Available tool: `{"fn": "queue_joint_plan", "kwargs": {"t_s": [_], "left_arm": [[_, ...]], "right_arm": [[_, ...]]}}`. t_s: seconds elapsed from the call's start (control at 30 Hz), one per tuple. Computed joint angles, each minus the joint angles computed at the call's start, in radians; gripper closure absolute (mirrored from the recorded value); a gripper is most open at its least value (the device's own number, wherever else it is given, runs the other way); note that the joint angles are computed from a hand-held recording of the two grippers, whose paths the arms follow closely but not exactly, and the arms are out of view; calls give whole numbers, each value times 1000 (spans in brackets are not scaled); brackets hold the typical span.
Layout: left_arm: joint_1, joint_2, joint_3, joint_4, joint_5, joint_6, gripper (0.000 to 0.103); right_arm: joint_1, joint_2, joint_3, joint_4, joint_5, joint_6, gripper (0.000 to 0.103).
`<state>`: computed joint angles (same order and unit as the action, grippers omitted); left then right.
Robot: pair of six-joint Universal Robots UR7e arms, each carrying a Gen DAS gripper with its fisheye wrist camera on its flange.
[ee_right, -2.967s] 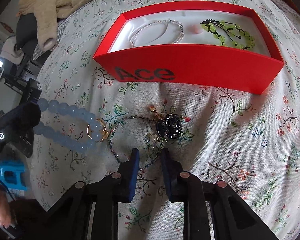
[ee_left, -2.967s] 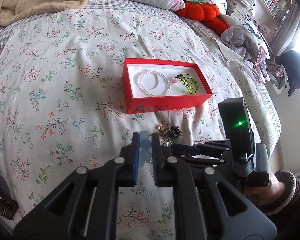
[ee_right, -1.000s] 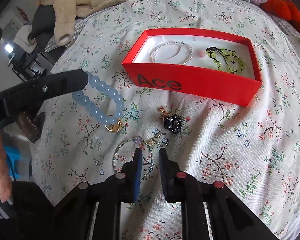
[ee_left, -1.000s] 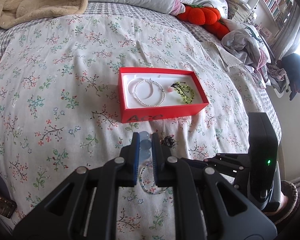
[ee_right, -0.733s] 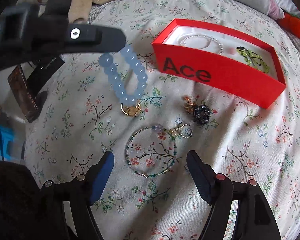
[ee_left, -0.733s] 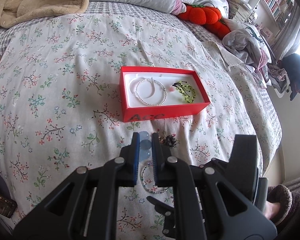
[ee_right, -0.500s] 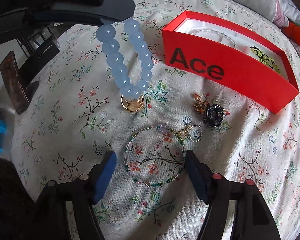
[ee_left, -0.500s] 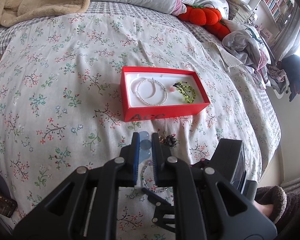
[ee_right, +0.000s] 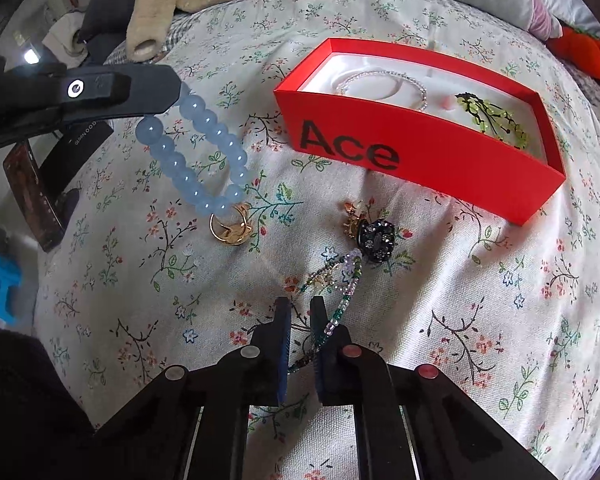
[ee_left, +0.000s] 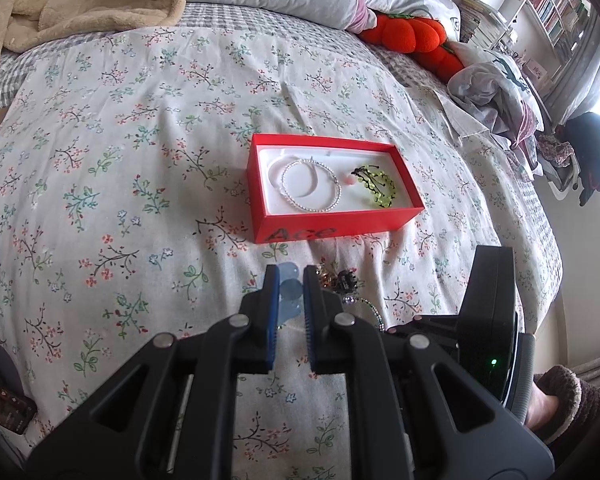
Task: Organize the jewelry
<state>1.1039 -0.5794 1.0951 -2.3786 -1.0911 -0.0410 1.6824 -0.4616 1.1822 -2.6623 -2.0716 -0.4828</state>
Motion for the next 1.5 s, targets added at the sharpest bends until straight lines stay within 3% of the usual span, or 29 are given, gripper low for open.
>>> {"fn": "queue_joint_plan", "kwargs": {"t_s": [0.17,0.3,0.37,0.5,0.7,0.8,0.97,1.03,1.27,1.5], "left_arm": [[0,0,-1,2,1,0,90],[3,-3,3,1,2,-1,90],[4,-6,6,0,1,-1,90],[5,-12,15,-3,2,6,90],[5,-20,28,-3,6,13,90],[5,-24,34,-7,6,15,90],[7,-29,40,-8,6,14,90],[7,-29,40,-8,6,15,90],[7,-33,49,-17,5,15,90],[5,-35,49,-12,6,17,90]], "right_arm": [[-21,-19,-18,80,32,81,86],[-26,-23,-29,100,53,98,72],[-24,-42,-4,85,74,91,40],[-17,-70,26,46,68,62,37],[-28,-53,-17,59,41,110,37],[-29,-37,-34,56,20,113,41],[-25,-18,-40,18,-59,60,75],[-28,-23,-37,12,-55,52,93],[-22,-55,1,-18,-28,30,99],[-15,-73,27,-3,-32,20,96]]}}
